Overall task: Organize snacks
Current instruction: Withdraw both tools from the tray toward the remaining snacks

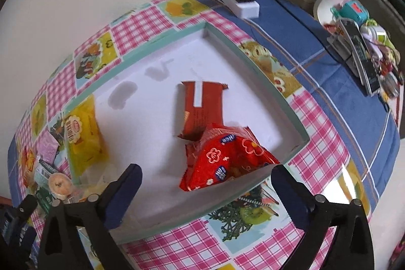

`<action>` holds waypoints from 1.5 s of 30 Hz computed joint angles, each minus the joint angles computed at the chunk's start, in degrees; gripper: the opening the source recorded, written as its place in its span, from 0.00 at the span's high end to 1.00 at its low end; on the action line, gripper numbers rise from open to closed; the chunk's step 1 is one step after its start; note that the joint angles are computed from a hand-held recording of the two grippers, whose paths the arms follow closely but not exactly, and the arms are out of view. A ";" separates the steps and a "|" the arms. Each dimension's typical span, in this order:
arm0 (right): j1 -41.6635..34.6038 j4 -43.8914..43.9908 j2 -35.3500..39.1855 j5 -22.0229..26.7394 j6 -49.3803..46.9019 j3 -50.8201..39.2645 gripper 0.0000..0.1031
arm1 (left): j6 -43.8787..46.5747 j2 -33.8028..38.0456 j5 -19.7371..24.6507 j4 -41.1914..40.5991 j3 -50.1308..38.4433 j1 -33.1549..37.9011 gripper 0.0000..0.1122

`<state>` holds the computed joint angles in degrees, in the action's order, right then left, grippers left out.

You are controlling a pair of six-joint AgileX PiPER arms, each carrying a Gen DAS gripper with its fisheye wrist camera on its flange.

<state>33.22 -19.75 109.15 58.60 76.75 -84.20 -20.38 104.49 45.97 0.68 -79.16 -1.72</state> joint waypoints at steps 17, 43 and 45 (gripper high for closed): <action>4.87 -5.50 0.76 -1.92 0.67 -6.18 0.00 | -0.57 -2.24 -1.89 0.53 1.50 12.48 0.10; 10.37 12.69 16.52 -12.29 -26.11 -25.69 0.30 | 5.71 1.41 3.51 -7.63 -1.13 18.68 0.10; 10.58 13.23 17.88 -11.11 -27.47 -27.91 0.37 | 6.72 1.71 3.38 -8.55 -1.38 18.42 0.10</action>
